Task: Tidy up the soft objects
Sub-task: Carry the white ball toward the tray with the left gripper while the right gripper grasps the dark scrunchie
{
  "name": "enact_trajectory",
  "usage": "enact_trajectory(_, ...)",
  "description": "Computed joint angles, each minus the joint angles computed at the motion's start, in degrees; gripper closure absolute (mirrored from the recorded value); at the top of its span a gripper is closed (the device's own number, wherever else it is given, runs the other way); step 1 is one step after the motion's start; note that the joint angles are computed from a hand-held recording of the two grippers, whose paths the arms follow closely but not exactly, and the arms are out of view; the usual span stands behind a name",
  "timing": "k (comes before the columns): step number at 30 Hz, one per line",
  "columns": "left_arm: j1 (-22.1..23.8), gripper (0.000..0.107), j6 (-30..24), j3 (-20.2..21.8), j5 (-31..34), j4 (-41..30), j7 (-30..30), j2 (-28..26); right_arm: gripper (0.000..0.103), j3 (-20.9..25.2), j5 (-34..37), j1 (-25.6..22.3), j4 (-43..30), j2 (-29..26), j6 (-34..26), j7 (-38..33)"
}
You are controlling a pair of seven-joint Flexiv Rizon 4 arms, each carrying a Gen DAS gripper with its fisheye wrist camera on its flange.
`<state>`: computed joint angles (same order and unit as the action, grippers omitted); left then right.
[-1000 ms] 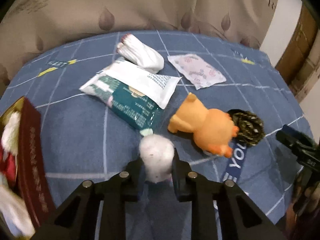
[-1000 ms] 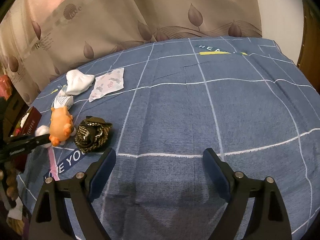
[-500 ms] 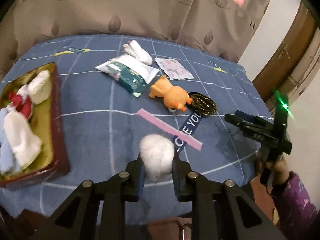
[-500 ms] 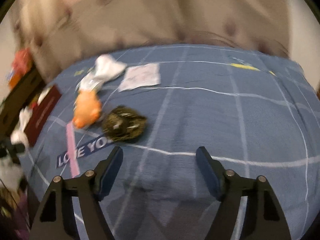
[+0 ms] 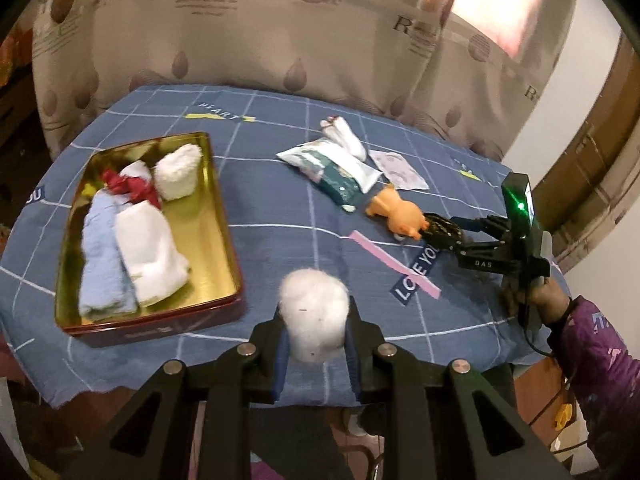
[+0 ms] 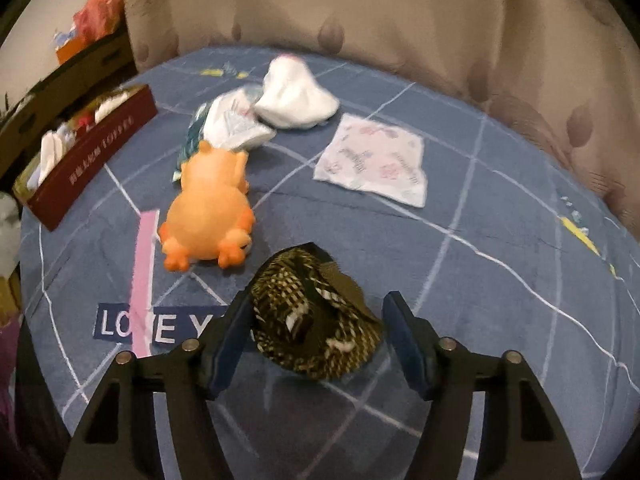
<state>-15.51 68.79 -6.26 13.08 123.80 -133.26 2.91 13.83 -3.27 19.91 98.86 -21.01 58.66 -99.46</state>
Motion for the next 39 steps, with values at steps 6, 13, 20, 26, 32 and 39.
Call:
enact_trajectory(6, 0.87, 0.082, -1.16, 0.13, 0.64, 0.68, -1.78, 1.23, 0.068, 0.20, 2.09, -0.11, -0.41, 0.31, -1.05, 0.37)
enact_trajectory(13, 3.17, 0.082, -4.19, 0.23, 4.39, 0.89, -4.27, 4.70, 0.071, -1.78, -1.03, 0.95, 9.09, 5.33, 8.85, 10.60)
enact_trajectory(20, 8.32, 0.082, -7.35, 1.97, 6.70, 0.30, -0.75, 6.48, 0.071, -0.92, 1.39, -1.37, 13.37, 7.60, 13.64, 16.79)
enact_trajectory(26, 13.00, 0.082, -7.70, 3.37, 11.87, -4.45, 2.60, 2.00, 0.071, -1.39, 0.17, -1.37, 13.52, 7.25, 14.61, 20.01)
enact_trajectory(32, 13.53, 0.082, -6.53, 6.26, 11.14, -8.61, 7.06, -5.13, 0.071, -1.19, -0.54, -1.83, 13.49, 7.01, 14.39, 21.81)
enact_trajectory(39, 11.94, 0.079, -7.01, 9.73, 12.29, -12.19, 8.65, -10.55, 0.071, -0.65, 0.26, -2.40, 12.80, 6.68, 13.39, 21.75)
